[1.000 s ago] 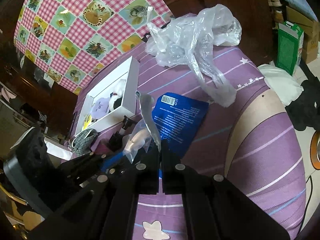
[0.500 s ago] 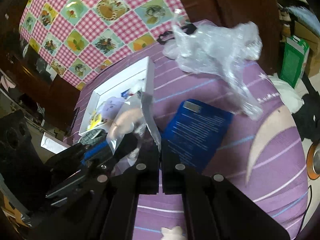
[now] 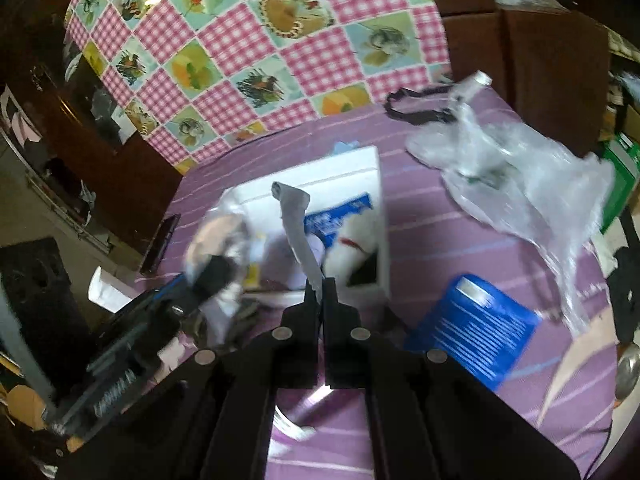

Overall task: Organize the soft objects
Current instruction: 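Carry the sponge bag over the white tray and release it inside, then grasp the blue eye-mask package with the right gripper and lift it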

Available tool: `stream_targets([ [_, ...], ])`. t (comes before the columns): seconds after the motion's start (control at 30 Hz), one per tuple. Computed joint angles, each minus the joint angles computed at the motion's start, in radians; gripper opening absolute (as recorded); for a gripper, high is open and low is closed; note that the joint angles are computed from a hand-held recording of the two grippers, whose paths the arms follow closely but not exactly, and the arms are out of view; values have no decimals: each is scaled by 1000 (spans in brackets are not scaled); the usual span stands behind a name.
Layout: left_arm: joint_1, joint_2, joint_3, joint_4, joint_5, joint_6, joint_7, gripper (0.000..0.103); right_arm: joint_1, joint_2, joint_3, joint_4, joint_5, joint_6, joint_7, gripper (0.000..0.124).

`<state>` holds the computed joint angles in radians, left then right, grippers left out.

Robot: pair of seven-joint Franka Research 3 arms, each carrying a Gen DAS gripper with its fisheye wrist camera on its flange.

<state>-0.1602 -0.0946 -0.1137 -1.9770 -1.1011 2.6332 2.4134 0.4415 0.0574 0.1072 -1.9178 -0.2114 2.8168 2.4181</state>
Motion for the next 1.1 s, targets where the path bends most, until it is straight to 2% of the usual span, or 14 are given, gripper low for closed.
stream_targets([
  [0.13,35,39,14,17,14,72,-64,5,14,101,-4,137,16,-51,-43,3],
  [0.27,68,97,4,52,40,68,-120,5,38,195,-24,245,65,-96,-98,3],
  [0.4,82,138,-29,68,86,95,-140,5,65,258,-66,284,80,-64,-78,3],
  [0.47,79,153,-44,57,157,163,-222,9,61,293,-71,308,114,-49,-81,6],
  [0.5,80,160,-51,52,174,192,-256,20,32,315,-42,330,182,-54,-128,14],
  [0.53,88,166,-61,56,148,192,-236,44,7,332,-15,351,245,-68,-178,21],
  [0.6,97,164,-74,46,137,205,-215,78,-27,349,19,372,352,-81,-255,66],
  [0.67,93,154,-89,25,105,282,-177,79,-16,326,5,316,393,19,-270,74],
  [0.73,91,149,-88,23,128,286,-185,79,26,301,-47,276,364,69,-236,76],
  [0.87,87,145,-89,24,151,261,-182,79,83,236,-119,208,262,76,-168,76],
  [0.97,79,136,-90,27,161,224,-162,79,131,142,-187,114,75,58,-61,76],
  [1.03,72,126,-90,31,153,183,-137,79,129,80,-198,48,-11,44,4,76],
  [1.1,61,114,-89,35,146,135,-103,79,98,11,-181,-39,-12,54,20,76],
])
